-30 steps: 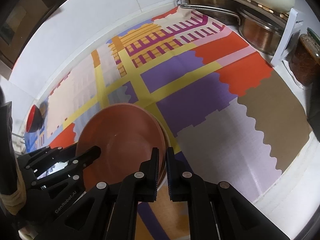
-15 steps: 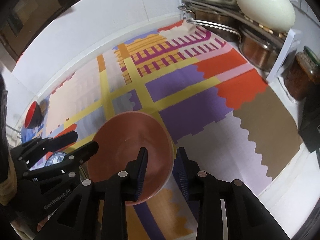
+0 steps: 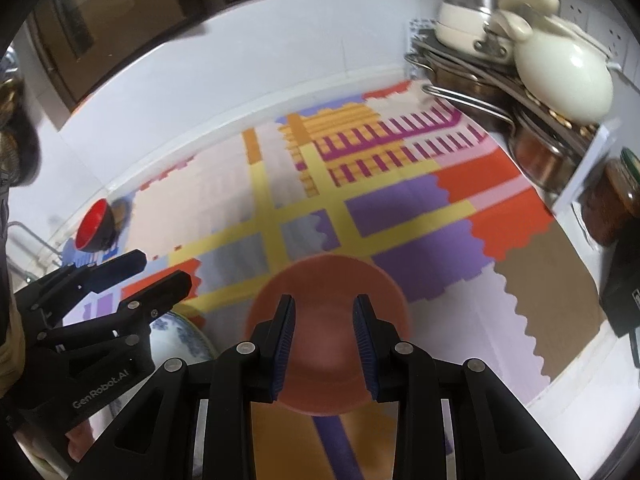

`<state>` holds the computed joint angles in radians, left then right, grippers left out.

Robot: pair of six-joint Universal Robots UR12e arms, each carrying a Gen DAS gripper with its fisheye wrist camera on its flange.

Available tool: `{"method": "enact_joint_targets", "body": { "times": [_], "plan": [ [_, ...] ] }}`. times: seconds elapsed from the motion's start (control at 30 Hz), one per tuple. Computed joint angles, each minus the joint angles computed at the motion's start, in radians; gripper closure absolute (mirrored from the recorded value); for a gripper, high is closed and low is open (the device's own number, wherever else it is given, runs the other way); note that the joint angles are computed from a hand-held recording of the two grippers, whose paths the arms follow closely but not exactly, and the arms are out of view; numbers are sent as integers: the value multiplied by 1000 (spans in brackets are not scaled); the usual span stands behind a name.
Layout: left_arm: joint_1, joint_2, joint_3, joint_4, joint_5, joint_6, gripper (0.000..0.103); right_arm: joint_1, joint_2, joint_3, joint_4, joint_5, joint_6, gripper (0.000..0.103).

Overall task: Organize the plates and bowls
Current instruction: 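Move both grippers to the rim of the red bowl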

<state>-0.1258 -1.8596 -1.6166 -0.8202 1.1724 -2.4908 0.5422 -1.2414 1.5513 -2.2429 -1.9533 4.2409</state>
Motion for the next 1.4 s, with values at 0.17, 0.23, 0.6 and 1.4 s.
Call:
{"method": "enact_joint_targets", "body": {
  "times": [0.17, 0.23, 0.6, 1.4],
  "plan": [
    [33, 3, 5, 15, -21, -11, 45, 9, 26, -43, -13, -9, -38, 72],
    [43, 3, 7, 20, -22, -16, 45, 12, 39, -63, -24, -13, -57, 72],
    [114, -14, 37, 62, -14, -83, 44, 29, 133, -195, -83, -14, -176, 72],
    [234, -137, 180, 154, 80, -245, 41, 30, 444, -671, -100, 52, -466, 72]
  ]
}}
